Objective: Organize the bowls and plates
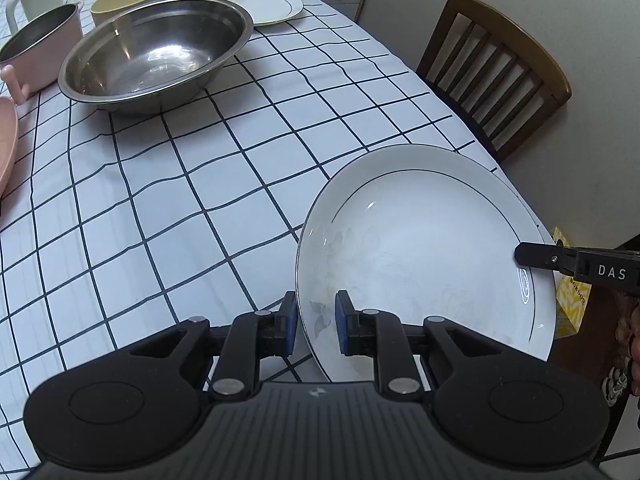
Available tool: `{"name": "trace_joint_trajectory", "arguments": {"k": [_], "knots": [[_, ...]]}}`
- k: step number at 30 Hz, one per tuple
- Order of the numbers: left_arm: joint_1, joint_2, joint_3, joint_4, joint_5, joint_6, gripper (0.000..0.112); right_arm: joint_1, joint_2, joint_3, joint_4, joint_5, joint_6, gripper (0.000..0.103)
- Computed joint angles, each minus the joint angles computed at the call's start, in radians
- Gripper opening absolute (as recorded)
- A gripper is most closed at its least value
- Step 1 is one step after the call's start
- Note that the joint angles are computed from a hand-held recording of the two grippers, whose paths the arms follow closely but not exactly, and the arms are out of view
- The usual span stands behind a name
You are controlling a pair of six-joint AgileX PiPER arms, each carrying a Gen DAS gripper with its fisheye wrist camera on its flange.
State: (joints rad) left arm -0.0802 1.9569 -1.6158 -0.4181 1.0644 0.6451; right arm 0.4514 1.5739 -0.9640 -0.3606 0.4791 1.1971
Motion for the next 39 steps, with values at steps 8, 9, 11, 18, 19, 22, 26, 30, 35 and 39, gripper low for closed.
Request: {"name": "trace_joint_trajectory", "arguments": {"k": [8,9,11,18,19,22,26,30,35,39], "knots": [[0.039,-0.006,-0.026,-0.015,0.029,-0.008,0.019,0.033,0.029,-0.092,-0.07,0.128,-0.001,0.021],[0.048,-0.009,-0.028,-0.021,0.034,-0.006,0.019,0.039,0.033,-0.111,-0.089,0.155,0.002,0.021],[0.064,-0.026,-0.024,-0.029,0.03,0.006,0.019,0.061,0.034,-0.144,-0.123,0.193,0.005,0.022],[0.123,-0.066,-0.04,-0.078,0.041,0.022,0.019,0.15,0.073,-0.302,-0.19,0.243,-0.011,0.032],[0.131,-0.073,-0.042,-0.083,0.038,0.021,0.019,0.162,0.083,-0.328,-0.192,0.248,-0.015,0.033],[0.162,-0.097,-0.041,-0.115,0.034,0.037,0.024,0.196,0.125,-0.418,-0.206,0.277,-0.028,0.036],[0.204,-0.132,-0.034,-0.157,0.019,0.069,0.027,0.233,0.168,-0.518,-0.233,0.311,-0.041,0.043],[0.245,-0.157,-0.037,-0.194,0.016,0.091,0.028,0.269,0.208,-0.6,-0.253,0.332,-0.038,0.05],[0.298,-0.19,-0.031,-0.252,-0.008,0.128,0.052,0.306,0.263,-0.71,-0.297,0.366,-0.042,0.06],[0.333,-0.219,-0.013,-0.308,-0.047,0.175,0.063,0.328,0.303,-0.79,-0.33,0.386,-0.044,0.07]]}}
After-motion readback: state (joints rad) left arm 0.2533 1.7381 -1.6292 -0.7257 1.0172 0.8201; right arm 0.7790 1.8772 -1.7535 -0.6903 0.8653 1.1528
